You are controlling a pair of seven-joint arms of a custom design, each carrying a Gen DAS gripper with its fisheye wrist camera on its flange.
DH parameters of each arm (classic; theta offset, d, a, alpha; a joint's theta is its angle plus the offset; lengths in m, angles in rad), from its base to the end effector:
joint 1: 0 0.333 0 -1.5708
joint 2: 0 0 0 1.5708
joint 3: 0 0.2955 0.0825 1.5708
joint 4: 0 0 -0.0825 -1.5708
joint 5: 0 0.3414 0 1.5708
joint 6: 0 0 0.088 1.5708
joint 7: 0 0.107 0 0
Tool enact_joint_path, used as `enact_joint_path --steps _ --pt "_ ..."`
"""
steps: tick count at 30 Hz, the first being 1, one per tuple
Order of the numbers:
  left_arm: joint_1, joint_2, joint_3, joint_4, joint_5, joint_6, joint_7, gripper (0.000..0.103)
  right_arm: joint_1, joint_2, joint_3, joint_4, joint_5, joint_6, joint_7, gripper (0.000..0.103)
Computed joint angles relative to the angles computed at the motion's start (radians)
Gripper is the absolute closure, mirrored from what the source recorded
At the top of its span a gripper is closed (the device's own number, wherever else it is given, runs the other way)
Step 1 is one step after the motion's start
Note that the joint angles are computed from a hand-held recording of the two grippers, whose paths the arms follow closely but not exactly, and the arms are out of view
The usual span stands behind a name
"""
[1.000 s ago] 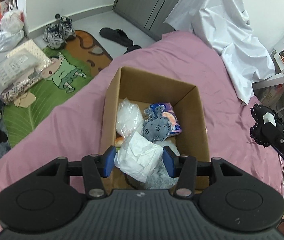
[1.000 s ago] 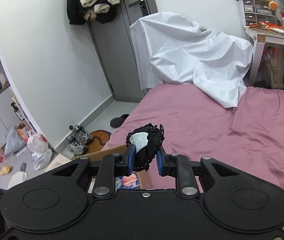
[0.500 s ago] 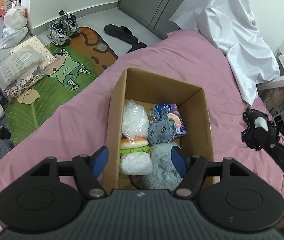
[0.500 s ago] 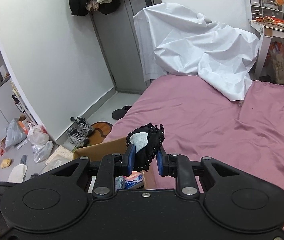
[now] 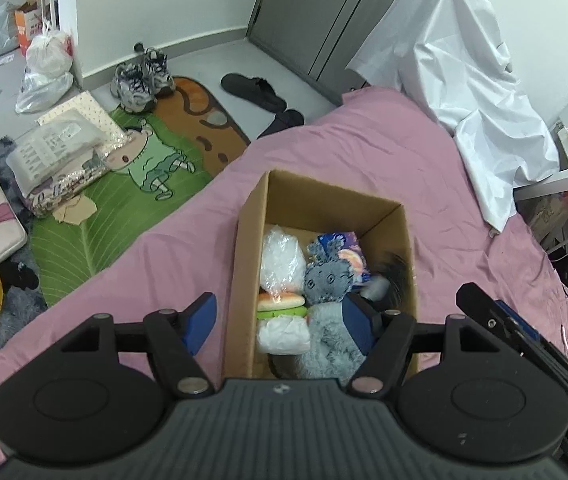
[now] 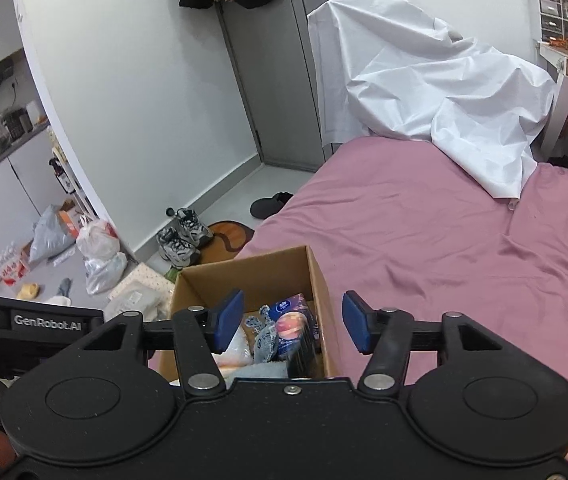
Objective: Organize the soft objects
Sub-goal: 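Open both grippers to drop the tissue bundle and black plush into the box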
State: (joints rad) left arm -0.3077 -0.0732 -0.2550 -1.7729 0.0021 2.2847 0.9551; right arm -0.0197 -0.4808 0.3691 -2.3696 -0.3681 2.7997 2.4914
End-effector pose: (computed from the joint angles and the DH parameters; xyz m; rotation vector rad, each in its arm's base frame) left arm 0.4566 -0.2940 0.6297 -2.0908 1.9943 -0.8439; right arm 0.3925 0.1892 0.5872 -1.4132 1.7978 -0.6911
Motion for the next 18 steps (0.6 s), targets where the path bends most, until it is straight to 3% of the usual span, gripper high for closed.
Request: enact_joint_path --steps 5,15,18 --pt "-0.003 -0.025 -0.005 0.016 0.034 -0.009 -0.005 0.018 0.021 -0.045 -0.028 -0.018 0.044 -0.011 -0.010 0.048" --pt "-0.018 -0.099 -0.012 -0.011 0.060 -0.040 0.012 0.005 0.065 -0.157 -0.074 -0.077 0.182 -0.034 -0.102 0.043" --pt "-0.023 -0.122 -0.021 -0.021 0.081 -0.052 -0.003 0.003 0.090 -0.191 -0.091 -0.092 0.235 -0.055 -0.135 0.036"
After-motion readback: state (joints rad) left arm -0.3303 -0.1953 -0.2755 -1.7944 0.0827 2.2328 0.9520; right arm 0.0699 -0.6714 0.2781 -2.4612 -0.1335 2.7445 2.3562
